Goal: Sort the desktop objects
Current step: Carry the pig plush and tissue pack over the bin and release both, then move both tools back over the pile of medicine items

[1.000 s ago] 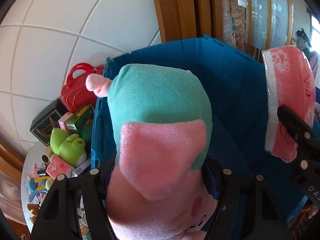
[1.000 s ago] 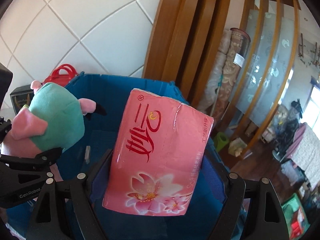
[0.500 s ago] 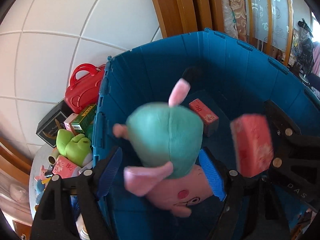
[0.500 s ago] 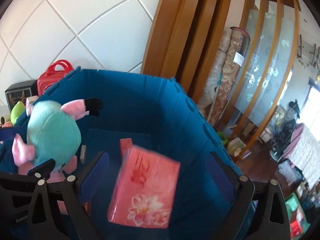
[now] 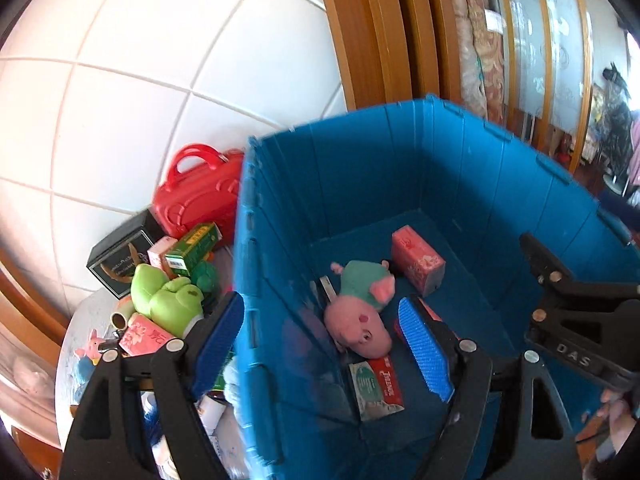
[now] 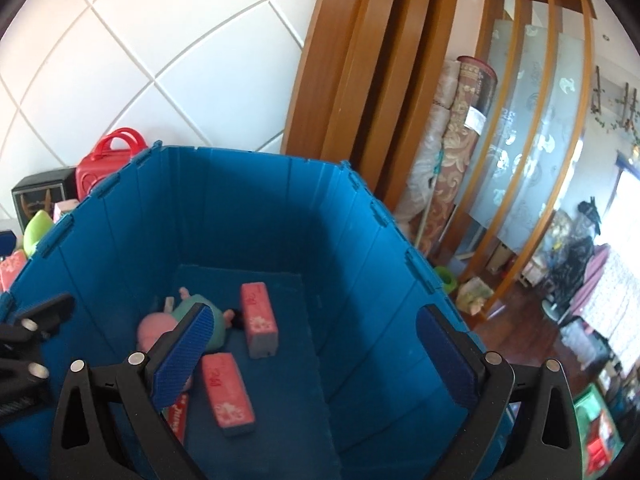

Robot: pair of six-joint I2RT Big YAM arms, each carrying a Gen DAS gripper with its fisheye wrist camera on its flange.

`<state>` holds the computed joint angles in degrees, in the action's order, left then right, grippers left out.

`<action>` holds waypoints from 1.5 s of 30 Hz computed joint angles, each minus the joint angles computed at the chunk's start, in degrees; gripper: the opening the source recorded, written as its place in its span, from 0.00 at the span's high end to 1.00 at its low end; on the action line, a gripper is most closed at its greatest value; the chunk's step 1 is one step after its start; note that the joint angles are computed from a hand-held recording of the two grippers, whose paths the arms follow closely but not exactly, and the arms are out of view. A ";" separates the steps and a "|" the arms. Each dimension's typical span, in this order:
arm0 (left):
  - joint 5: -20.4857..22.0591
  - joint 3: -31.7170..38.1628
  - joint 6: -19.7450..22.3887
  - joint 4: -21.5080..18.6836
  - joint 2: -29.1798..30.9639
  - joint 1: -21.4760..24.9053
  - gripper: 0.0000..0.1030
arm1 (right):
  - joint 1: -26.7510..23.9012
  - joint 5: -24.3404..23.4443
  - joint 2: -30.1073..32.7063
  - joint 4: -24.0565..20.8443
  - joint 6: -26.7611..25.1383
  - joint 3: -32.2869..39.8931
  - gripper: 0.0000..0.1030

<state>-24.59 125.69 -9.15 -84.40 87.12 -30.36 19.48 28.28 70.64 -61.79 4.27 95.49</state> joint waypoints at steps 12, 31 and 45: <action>-2.38 -20.63 1.10 13.34 -21.75 12.13 0.23 | 16.74 5.08 -2.82 6.68 4.62 0.18 0.00; 26.21 -52.05 14.96 13.22 -37.75 56.66 0.23 | 38.76 -2.25 17.87 3.80 8.89 9.75 0.00; 34.11 -66.24 18.67 12.09 -35.79 55.00 0.33 | 37.15 -9.06 21.27 -4.40 24.03 -2.90 0.40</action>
